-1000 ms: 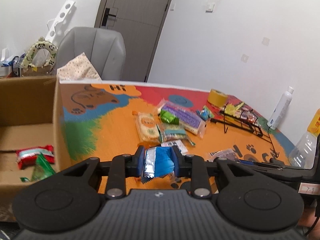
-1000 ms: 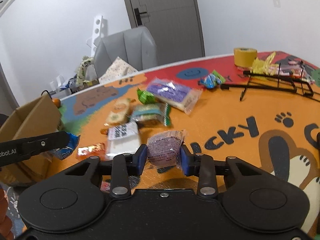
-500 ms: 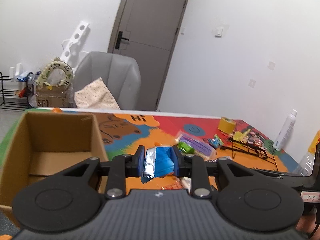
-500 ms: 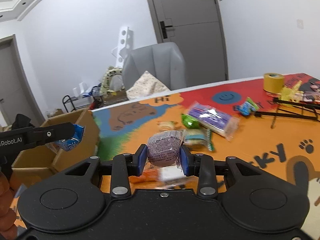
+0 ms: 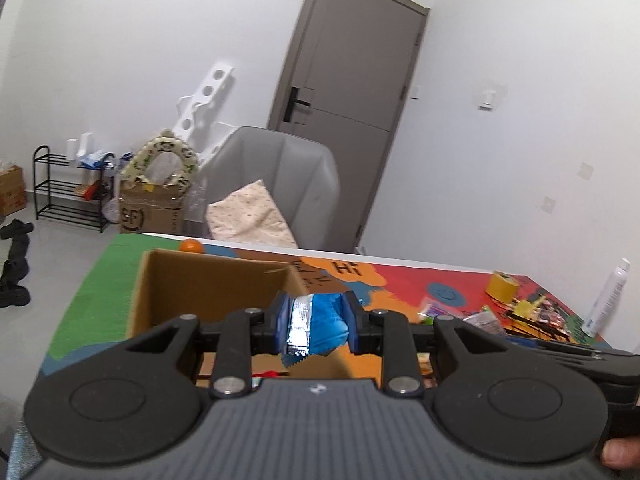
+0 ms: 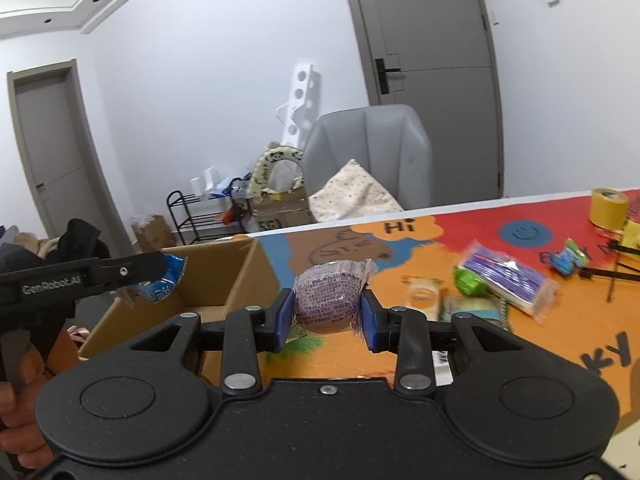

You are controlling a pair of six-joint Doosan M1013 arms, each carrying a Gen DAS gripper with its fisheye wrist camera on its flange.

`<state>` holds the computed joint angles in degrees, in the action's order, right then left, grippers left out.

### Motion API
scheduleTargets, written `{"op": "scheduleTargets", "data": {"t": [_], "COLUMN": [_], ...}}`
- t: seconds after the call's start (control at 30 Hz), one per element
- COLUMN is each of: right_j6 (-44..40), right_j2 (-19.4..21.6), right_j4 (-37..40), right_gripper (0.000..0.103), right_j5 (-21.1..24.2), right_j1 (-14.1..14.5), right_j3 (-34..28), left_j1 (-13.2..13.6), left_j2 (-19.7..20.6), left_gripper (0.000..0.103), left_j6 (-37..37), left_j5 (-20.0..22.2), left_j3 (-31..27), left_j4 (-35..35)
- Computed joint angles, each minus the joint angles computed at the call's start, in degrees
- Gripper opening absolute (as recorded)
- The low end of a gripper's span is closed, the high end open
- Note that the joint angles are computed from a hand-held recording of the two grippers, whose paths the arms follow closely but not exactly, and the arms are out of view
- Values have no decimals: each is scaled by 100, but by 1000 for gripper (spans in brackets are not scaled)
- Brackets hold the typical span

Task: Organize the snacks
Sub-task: 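Carry both snacks over the cardboard box and open both tools to release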

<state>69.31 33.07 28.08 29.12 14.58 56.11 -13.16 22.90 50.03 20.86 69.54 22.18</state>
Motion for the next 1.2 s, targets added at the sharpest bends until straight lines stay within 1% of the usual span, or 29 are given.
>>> {"op": "scheduleTargets", "data": {"t": [0.13,0.27,0.53,0.7,0.87,0.93,1.03,1.13,1.2], "right_j6": [-12,-11,-109,-106,-112,-124,-166,-38,93], "right_j2": [89,198,424,614,787,855,915,998,1039], "right_j4": [-31,-86,-102,-153,-194,-202,-208,-276,-293], "right_gripper": [33,33,34,34,34,34,34,34,35], "right_j5": [80,189,455,728,999,1117,1214,1316,1373], "right_j1": [67,140,300,410,500,526,559,568,562], "right_j3": [-158,-355,-770,-1086,-1376,-1498,-1603,-1761,-1844], "left_j1": [100,186,324,422,470,492,513,539,523], "left_j2": [9,32,96,137,111,113,115,98,87], "left_gripper": [27,27,27,27,27,28,28,28,31], "left_j6": [-241,-271,10,243,388,395,242,104,-247], "left_j5": [28,55,162,250,163,164,189,173,205], "left_j3": [36,60,76,94,152,148,147,161,162], "left_j4": [121,29,-431,-775,-847,-835,-640,-557,-224]}}
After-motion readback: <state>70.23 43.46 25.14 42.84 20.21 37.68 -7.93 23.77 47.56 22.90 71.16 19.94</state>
